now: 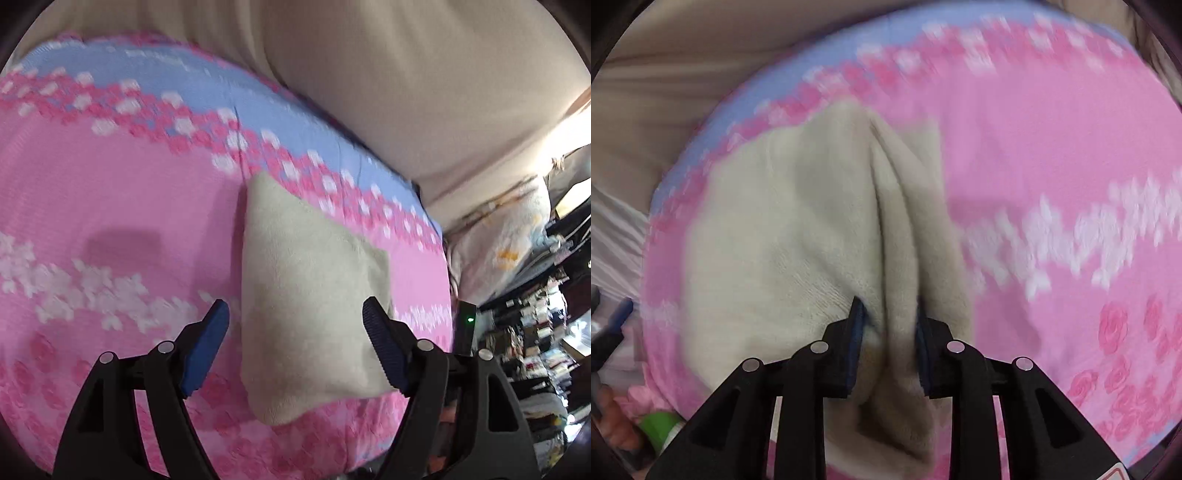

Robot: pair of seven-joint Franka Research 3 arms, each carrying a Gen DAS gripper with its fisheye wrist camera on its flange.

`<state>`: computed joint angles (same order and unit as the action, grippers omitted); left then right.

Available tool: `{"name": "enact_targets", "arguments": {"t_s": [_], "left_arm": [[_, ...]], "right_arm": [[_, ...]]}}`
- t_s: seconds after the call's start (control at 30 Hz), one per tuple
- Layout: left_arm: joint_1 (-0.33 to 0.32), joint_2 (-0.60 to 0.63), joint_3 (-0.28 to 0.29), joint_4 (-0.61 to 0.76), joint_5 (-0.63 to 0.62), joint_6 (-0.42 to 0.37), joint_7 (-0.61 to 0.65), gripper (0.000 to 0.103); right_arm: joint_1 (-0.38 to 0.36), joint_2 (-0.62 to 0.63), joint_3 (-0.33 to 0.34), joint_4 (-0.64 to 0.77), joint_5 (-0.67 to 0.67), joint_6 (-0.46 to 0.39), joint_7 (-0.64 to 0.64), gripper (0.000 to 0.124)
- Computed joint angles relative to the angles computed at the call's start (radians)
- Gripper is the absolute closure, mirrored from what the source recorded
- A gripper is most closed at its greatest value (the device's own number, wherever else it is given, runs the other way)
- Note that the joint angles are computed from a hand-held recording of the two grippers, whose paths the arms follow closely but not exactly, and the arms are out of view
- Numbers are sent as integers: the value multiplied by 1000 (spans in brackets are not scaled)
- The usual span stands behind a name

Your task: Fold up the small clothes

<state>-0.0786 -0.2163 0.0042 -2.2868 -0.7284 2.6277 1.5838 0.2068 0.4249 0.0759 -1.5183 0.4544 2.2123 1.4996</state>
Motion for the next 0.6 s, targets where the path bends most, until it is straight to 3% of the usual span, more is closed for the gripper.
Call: {"name": "enact_targets", "arguments": {"t_s": [0.07, 0.13, 0.2, 0.27, 0.3, 0.33, 0.37, 0.47, 0.53, 0.6], "left_arm": [[-4, 20, -8, 18, 12, -33, -3, 31], [-11, 32, -14, 24, -10, -38, 11, 30], [-9, 48, -23, 34, -10, -48, 1, 30], [-6, 61, -32, 45, -15, -56, -4, 30], [-3, 67, -37, 50, -12, -58, -9, 29], [-2, 73, -42, 54, -8, -60, -16, 27], [0, 82, -48, 61, 1, -67, -29, 27], [1, 87, -58, 69, -7, -68, -14, 27], [0, 84, -63, 65, -6, -51, -4, 25], [-1, 98, -62, 69, -16, -56, 1, 23]], "right_arm": [[-1, -35, -2, -23, 15, 23, 20, 98], [-9, -37, 7, -6, 35, 5, 3, 87], [-27, -9, 22, 37, 82, -56, -22, 59], [-20, 25, 23, 76, 84, -89, -6, 58], [-13, 30, 23, 76, 81, -83, -7, 64], [-2, 14, 17, 47, 62, -55, -13, 79], [3, 4, 12, 35, 46, -57, -17, 104], [-20, -90, -5, -82, 85, 28, -7, 109], [-21, -89, -23, -101, 40, 23, 4, 109], [-48, -71, -9, -103, 91, -9, -35, 99]]}}
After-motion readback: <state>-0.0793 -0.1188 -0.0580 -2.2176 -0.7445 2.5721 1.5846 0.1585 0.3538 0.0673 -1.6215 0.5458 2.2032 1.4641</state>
